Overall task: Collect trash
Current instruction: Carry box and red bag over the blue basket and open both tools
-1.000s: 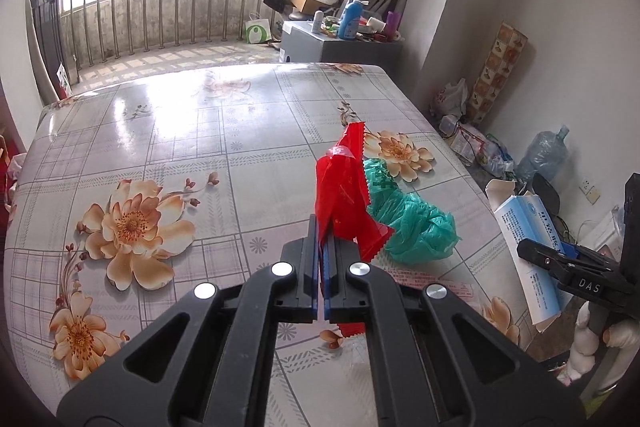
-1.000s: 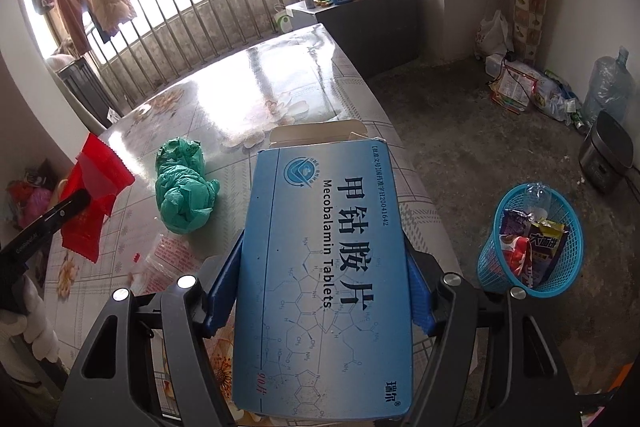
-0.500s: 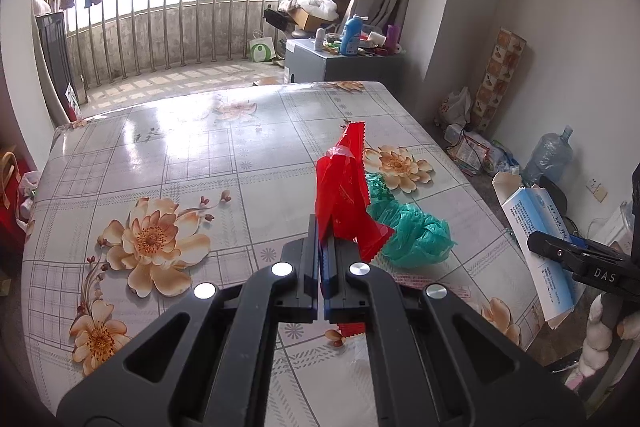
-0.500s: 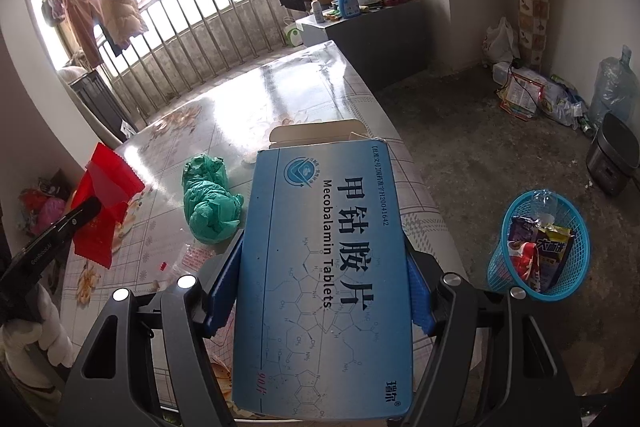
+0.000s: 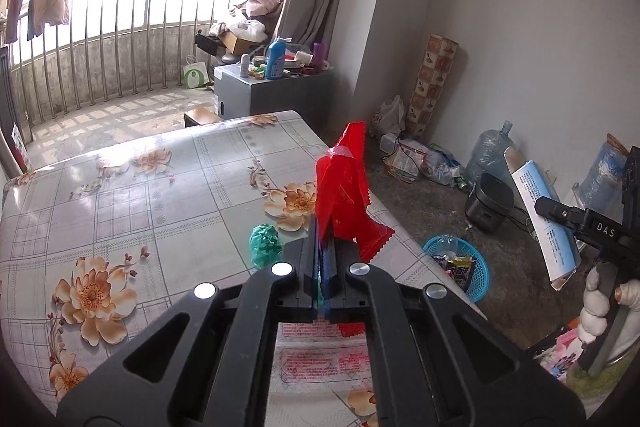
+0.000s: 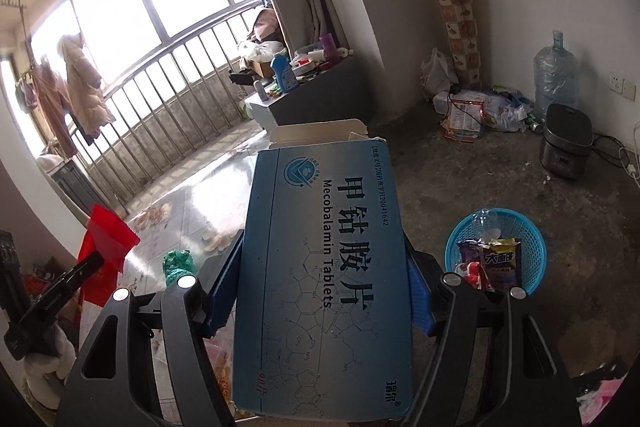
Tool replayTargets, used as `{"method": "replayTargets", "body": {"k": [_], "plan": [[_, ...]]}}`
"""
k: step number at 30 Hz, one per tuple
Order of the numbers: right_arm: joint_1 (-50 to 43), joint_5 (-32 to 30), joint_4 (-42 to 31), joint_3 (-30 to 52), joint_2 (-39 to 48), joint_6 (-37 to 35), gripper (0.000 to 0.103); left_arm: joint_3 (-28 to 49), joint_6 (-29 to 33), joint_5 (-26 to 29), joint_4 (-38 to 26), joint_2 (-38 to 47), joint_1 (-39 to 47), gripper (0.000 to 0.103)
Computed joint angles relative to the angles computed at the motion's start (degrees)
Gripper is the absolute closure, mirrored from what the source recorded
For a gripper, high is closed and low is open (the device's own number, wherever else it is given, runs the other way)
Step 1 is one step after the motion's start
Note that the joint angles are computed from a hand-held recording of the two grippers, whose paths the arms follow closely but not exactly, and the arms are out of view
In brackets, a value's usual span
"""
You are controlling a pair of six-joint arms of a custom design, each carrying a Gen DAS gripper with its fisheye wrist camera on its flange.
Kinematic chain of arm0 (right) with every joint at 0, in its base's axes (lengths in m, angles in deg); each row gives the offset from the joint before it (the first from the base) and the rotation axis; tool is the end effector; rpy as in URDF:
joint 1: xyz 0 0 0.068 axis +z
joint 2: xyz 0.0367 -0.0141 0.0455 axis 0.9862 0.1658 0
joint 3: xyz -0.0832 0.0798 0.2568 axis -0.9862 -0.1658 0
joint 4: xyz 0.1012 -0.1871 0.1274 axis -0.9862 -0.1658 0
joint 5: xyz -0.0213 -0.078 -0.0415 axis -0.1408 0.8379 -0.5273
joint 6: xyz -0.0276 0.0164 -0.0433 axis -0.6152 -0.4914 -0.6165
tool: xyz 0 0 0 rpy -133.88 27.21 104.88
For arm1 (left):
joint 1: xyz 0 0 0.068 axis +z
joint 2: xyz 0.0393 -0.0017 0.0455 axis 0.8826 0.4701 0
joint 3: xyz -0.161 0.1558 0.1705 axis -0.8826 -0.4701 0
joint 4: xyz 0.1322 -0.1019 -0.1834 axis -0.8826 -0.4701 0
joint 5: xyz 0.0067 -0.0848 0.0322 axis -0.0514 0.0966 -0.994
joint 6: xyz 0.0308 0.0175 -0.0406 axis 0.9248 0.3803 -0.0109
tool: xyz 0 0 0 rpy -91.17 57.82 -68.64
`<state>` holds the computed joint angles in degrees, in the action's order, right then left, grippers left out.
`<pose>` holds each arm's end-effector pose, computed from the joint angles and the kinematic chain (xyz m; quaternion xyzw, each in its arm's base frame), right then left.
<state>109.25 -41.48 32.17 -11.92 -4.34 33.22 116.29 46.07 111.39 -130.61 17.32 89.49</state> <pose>0.1899 0.1028 0.4017 -0.0080 0.8811 0.2063 0.4255 0.1034 0.0355 0.4537 -0.0494 0.8781 -0.0718 0.4704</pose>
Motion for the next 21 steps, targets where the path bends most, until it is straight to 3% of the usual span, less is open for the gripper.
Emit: {"method": "replayTargets", "body": {"k": [3,8,12,17,21], "plan": [[-12.10,-4.46,-1.15,-2.84,-5.45,0.49,0.035,1.32,-7.86,-10.10,4.40,3.12,-19.36,0.103],[-35.83,-20.57,-0.95,-9.35,-8.20,-0.11,0.035,4.97,-14.43,-19.39,8.49,13.56,-42.34,0.103],[-46.33,-31.20,4.54,-16.51,-4.32,2.82,0.035,11.66,-16.37,-18.92,8.88,26.18,-51.25,0.103],[-52.84,-44.20,18.81,-26.25,6.72,13.64,0.035,25.87,-16.53,-15.79,3.98,46.57,-56.22,0.103],[-53.92,-46.68,31.58,-30.49,17.84,22.67,0.035,40.92,-16.40,-17.23,-1.06,62.67,-58.98,0.103]]}}
